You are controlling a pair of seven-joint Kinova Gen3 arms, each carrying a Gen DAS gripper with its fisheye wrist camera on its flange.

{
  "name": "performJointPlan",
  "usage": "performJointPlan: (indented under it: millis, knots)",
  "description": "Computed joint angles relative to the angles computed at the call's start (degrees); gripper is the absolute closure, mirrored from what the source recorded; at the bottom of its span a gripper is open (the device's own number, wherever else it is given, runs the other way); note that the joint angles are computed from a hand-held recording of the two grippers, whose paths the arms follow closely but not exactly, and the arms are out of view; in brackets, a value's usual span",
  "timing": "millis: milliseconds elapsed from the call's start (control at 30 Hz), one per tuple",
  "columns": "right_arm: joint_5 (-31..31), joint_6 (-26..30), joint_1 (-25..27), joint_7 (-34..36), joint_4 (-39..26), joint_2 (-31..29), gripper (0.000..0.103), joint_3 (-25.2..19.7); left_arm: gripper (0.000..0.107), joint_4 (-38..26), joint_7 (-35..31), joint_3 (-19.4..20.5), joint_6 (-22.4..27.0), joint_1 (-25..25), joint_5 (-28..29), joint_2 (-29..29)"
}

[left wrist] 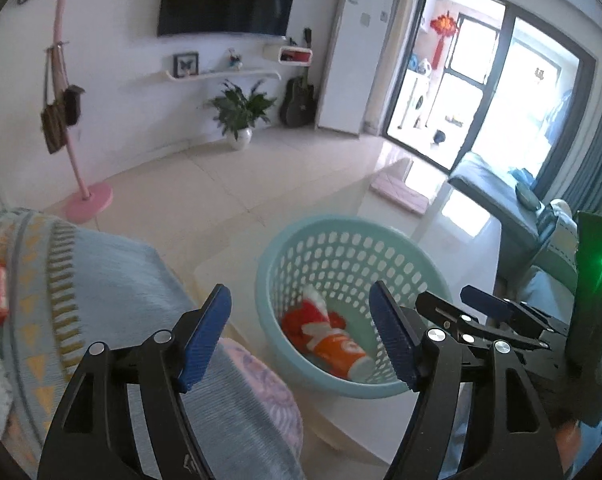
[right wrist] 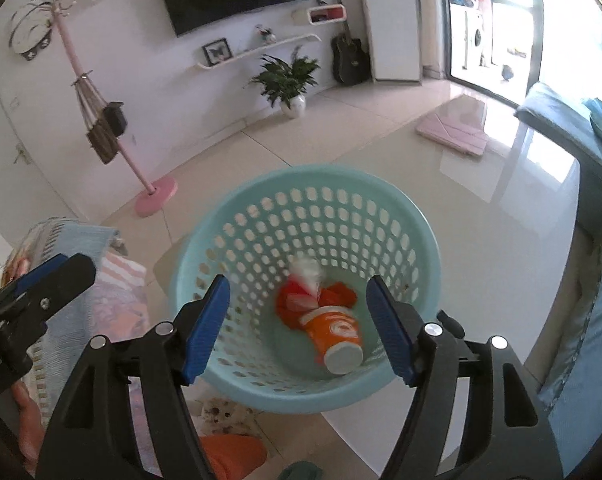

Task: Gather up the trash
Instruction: 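Carry both cups over the teal basket and release them, then return both tools to the table toward the milk cartons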

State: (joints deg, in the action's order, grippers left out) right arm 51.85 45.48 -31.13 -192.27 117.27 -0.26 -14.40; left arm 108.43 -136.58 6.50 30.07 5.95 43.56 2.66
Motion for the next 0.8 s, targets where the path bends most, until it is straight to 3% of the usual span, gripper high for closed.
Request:
performJointPlan:
  millis: [167,367,633,800]
  knots:
    - [3.12,5.05,-3.27,-0.39,-3.1,-1.06,0.036,-3.24,0.038,4.2,-2.43,-3.39,-1.78,0.07,3.99,-7.18]
    - [8.11,10.82,-9.09,0.28,-8.57,-0.2,0.036,-6.99,0.038,8.61,-7.27,-12.96,1.88,0.13,9.61,-15.92]
    - [15.0,10.74,-18.5,1.52,-16.7,6.96,0.037,-6.89,0.039,11.4,-4.61,-23.41,4.44,-4.92,1.7,-23.65]
    - [15.15,9.5,-23.47,5.57,-24.08,14.76,0.06,-4.95,0.041,11.98,-4.25,-32.91,6.08,-7.68,-1.29,-24.75]
